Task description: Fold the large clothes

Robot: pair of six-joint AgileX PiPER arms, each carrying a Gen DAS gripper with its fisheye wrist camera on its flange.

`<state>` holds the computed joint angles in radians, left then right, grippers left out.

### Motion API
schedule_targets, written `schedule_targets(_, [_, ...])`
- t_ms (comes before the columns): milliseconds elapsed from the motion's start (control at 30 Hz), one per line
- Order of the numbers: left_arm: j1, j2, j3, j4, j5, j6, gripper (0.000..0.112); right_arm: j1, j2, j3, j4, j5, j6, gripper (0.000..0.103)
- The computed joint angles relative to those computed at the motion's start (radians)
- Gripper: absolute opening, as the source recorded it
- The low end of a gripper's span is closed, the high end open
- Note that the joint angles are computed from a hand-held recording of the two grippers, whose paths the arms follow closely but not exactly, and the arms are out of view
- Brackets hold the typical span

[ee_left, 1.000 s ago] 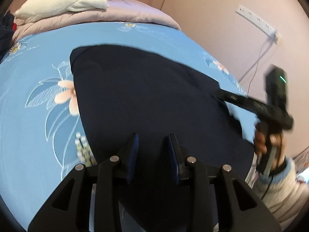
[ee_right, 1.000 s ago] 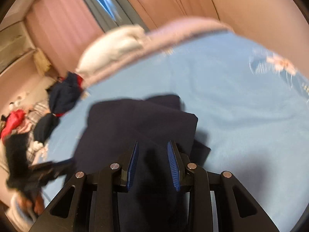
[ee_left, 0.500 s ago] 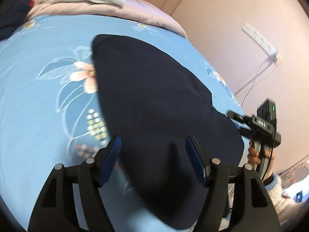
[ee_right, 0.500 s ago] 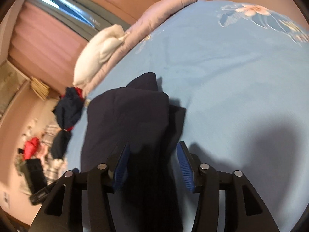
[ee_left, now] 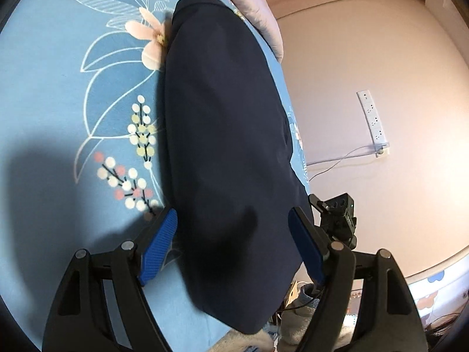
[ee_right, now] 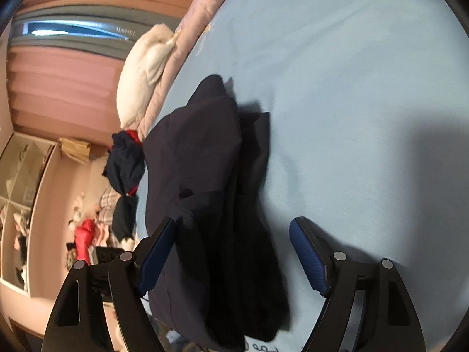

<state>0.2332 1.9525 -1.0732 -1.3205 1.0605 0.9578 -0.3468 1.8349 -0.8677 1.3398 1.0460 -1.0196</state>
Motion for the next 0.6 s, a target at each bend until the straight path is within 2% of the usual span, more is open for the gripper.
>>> schedule_targets(600, [-0.096, 0.069, -0.087, 0.011, -0.031, -0.074, 0.079, 0.064, 0.133, -0.184, -0.086, 0.082, 0.021, 0.083])
